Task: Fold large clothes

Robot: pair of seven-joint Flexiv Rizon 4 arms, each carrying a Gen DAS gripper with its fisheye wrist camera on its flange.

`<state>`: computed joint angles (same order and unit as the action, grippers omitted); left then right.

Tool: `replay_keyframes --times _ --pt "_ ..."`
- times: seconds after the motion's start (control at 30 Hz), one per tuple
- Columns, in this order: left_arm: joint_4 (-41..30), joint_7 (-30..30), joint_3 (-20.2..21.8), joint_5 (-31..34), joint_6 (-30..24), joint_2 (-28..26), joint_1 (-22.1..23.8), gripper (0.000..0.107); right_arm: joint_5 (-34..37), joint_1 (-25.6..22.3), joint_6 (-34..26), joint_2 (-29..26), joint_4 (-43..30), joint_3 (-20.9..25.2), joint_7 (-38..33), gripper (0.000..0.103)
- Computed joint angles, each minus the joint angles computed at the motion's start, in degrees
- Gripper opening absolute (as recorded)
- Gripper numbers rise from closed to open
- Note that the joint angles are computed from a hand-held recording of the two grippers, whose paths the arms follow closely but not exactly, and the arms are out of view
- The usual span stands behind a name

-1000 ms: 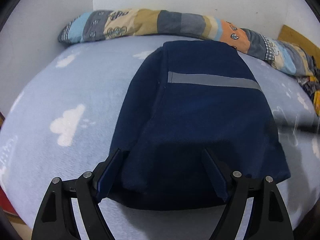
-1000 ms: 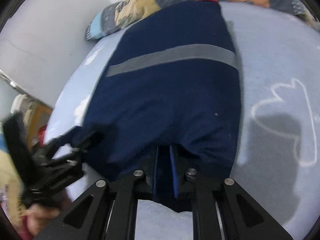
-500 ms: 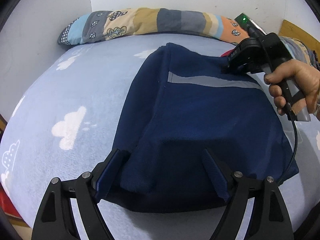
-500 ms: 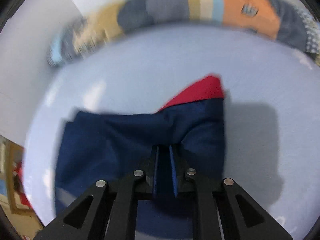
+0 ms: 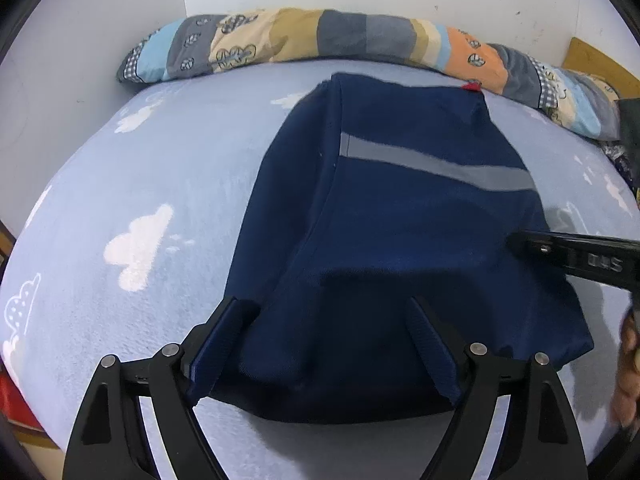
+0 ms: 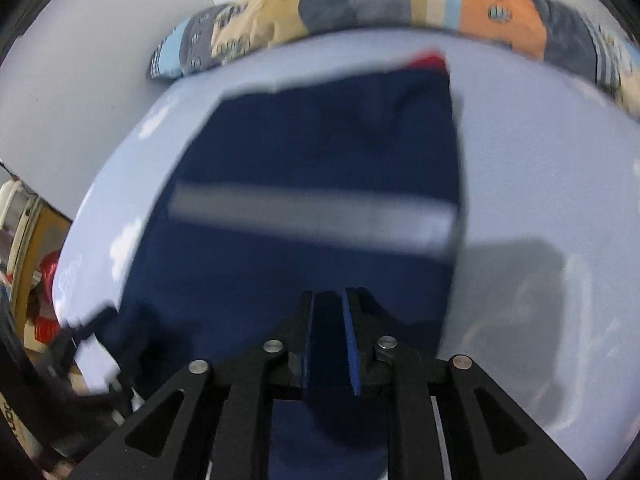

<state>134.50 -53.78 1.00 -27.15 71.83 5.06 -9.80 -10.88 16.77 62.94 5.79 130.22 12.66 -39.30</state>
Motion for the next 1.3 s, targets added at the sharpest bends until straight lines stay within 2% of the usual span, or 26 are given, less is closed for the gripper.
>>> replay_keyframes --times 0.03,0.17,0.23,0.3,0.37,0.43,0.47,0.5,0.57,0.6,0.63,0.67,0.73,0.8,0.9,1.03,1.07,1.13,1.3 --pt "-0.2 0.3 0.1 -0.8 -0.6 -0.1 0.0 0.085 -1.3 -0.3 2.0 0.2 1.7 0.6 2.3 0.016" --pt "-0.7 0.9 0.6 -2.3 -3.0 0.4 0.5 0.085 1.8 1.1 -1.5 5.5 1.8 1.9 3.8 0.018" --pt "-1.3 0.1 0.8 -2.1 -4.7 0.1 1.1 0.087 -0.6 1.0 -3.4 8.2 3.1 3.8 6.9 0.023" --pt "-2.8 -1.9 0.8 -1.1 -8.7 -1.0 2.2 0.088 -0.2 2.2 -5.6 9.1 4.6 5.0 8.2 0.023" --pt "-3.6 -2.4 0.8 -3.5 -11.4 -2.1 2.7 0.088 -4.3 1.7 -3.1 9.6 7.6 6.3 10.9 0.024" --pt "-4.1 -1.8 0.7 -4.7 -12.7 -2.1 3.1 0.084 -0.7 3.3 -2.6 10.3 7.6 4.6 9.2 0.024" --pt "-3.9 -0.2 0.4 -7.3 -13.4 -1.5 3.6 0.079 3.6 4.6 -3.2 11.3 7.2 3.2 7.2 0.023" --pt "-3.4 3.6 1.3 -13.7 -13.6 -0.7 2.5 0.076 7.8 5.8 -4.1 12.3 6.3 1.8 5.3 0.023" --pt "-3.5 8.6 2.0 -23.0 -14.9 -0.3 2.1 0.076 11.6 6.2 -3.5 15.5 6.5 1.0 2.4 0.027" --pt "-3.9 9.7 2.2 -26.7 -15.3 -0.7 2.4 0.079 11.4 5.6 -3.6 17.0 6.8 1.1 1.3 0.036" --pt "-4.5 9.8 2.4 -29.2 -16.2 -1.5 3.0 0.079 11.0 5.0 -4.3 18.3 7.0 1.1 0.2 0.05" --pt "-5.4 8.9 2.5 -29.5 -17.8 -2.4 3.9 0.079 11.0 4.4 -4.2 19.6 7.6 0.8 -0.9 0.054" --pt "-7.8 6.3 2.8 -29.4 -23.3 -5.1 6.3 0.079 12.2 3.3 -1.9 21.4 9.3 -0.4 -3.0 0.056" --pt "-11.3 5.0 2.5 -28.8 -30.0 -8.8 8.9 0.079 14.3 2.3 0.7 21.8 10.7 -2.2 -4.6 0.057" --pt "-15.7 4.8 1.1 -27.1 -35.1 -13.2 11.5 0.079 19.7 2.2 8.1 20.5 12.9 -5.3 -6.6 0.064" --pt "-22.8 5.7 -0.9 -27.2 -44.2 -19.6 15.3 0.08 30.1 7.6 13.6 16.7 13.2 -11.1 -12.9 0.064" --pt "-24.2 5.7 -1.4 -27.2 -45.1 -20.9 15.8 0.08 34.8 10.3 13.4 15.8 12.3 -13.9 -16.6 0.064" --pt "-26.6 6.2 -2.2 -27.3 -46.9 -23.4 17.0 0.082 39.0 12.3 12.2 14.3 10.5 -16.4 -20.9 0.064" --pt "-30.0 8.3 -4.2 -27.5 -50.2 -27.5 18.3 0.087 46.5 14.1 10.3 8.6 5.0 -19.0 -30.6 0.066"
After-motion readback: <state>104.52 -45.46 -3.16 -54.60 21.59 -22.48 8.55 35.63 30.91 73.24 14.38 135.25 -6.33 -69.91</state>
